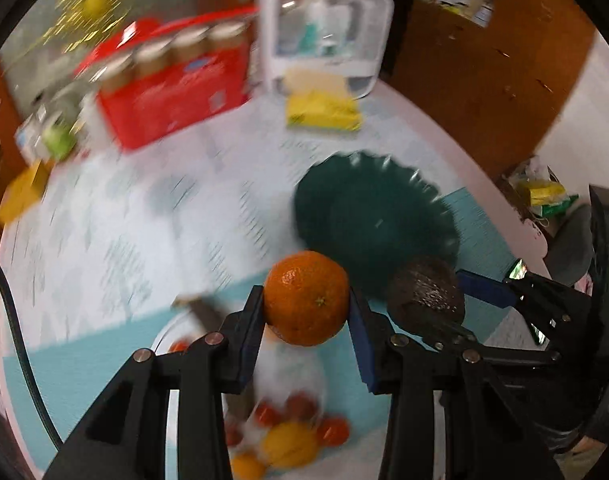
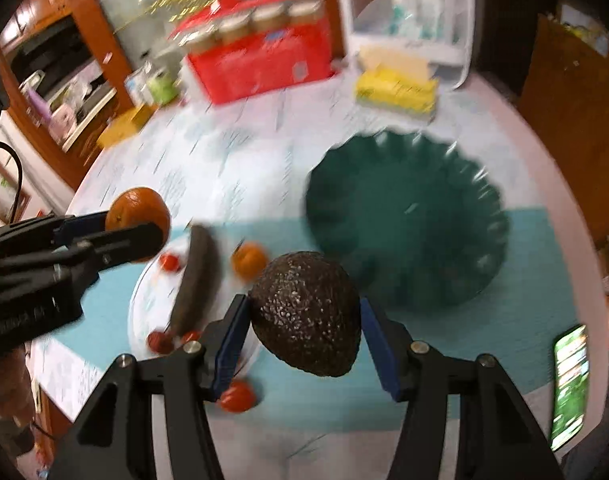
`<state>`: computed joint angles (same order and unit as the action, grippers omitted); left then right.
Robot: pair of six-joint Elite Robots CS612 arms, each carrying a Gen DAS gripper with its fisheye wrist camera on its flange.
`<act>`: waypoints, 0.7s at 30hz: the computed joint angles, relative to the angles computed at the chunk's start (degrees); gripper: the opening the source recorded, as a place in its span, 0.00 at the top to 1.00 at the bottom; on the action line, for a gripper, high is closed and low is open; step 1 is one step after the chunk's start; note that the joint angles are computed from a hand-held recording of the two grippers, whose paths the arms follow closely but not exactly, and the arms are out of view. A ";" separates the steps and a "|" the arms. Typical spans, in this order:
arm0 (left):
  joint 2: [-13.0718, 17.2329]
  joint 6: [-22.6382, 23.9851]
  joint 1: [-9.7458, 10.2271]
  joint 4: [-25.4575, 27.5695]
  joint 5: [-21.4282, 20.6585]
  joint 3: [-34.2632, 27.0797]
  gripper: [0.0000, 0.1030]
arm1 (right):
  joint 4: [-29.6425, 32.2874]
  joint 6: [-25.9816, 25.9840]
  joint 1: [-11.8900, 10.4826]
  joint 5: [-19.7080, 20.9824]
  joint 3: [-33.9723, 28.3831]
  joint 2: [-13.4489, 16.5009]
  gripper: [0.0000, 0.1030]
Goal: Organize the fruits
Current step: 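Carry the orange with the left tool onto the green plate while the right tool places the avocado there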
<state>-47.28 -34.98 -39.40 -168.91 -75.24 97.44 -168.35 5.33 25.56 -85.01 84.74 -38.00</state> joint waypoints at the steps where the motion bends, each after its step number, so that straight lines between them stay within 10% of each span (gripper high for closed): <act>1: 1.02 0.70 0.00 0.28 -0.05 -1.78 0.62 | -0.18 0.74 -0.41 -1.51 -0.79 0.32 0.45; 13: 14.16 -1.43 1.98 13.71 -2.70 -22.49 0.62 | 8.15 2.59 -4.33 -6.19 -11.65 7.18 0.44; 21: 16.19 -3.76 2.48 18.77 -3.15 -25.23 0.57 | 9.86 -1.99 -4.35 -7.78 -15.00 9.72 0.42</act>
<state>-31.09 -38.74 -36.93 -150.14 -78.39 72.21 -158.49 3.34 21.20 -92.79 69.74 -28.28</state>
